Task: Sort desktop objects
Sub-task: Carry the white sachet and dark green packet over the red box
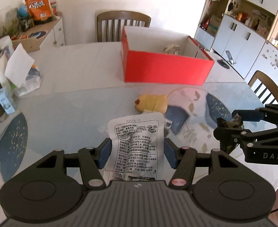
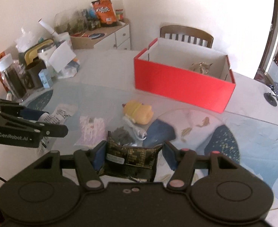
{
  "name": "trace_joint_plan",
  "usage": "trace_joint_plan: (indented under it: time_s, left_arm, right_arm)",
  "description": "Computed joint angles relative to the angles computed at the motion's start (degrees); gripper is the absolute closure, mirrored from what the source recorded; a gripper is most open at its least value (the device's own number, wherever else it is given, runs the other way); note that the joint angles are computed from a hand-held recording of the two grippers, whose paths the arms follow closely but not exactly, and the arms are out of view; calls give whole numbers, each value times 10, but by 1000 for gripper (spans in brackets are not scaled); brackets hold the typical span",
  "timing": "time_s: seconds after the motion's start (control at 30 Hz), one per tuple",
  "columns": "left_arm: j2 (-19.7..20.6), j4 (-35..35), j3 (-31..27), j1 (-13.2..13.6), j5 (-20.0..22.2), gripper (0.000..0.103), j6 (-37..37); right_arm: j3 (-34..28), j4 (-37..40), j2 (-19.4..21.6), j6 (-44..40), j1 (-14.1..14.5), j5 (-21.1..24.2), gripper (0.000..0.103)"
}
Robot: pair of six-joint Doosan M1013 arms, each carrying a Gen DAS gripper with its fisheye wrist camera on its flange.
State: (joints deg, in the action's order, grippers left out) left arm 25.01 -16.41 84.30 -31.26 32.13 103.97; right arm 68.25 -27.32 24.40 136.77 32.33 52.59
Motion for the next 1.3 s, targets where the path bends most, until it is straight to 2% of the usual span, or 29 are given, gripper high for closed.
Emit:
trace_joint_plan:
  time_s: [0.63,1.07,1.3]
  left_arm:
    - [32,-11,-83,-25,0,45,6]
    - [84,22,-179,-42,16,45,-33]
    - [121,46,-248,-45,49,45,-61]
  right_arm:
    - [-11,-21,-15,-12,-36,-7,41]
    - [-37,-5,-6,-65,-70,-19,41]
    - [-62,25,5,-95,-97,-27,41]
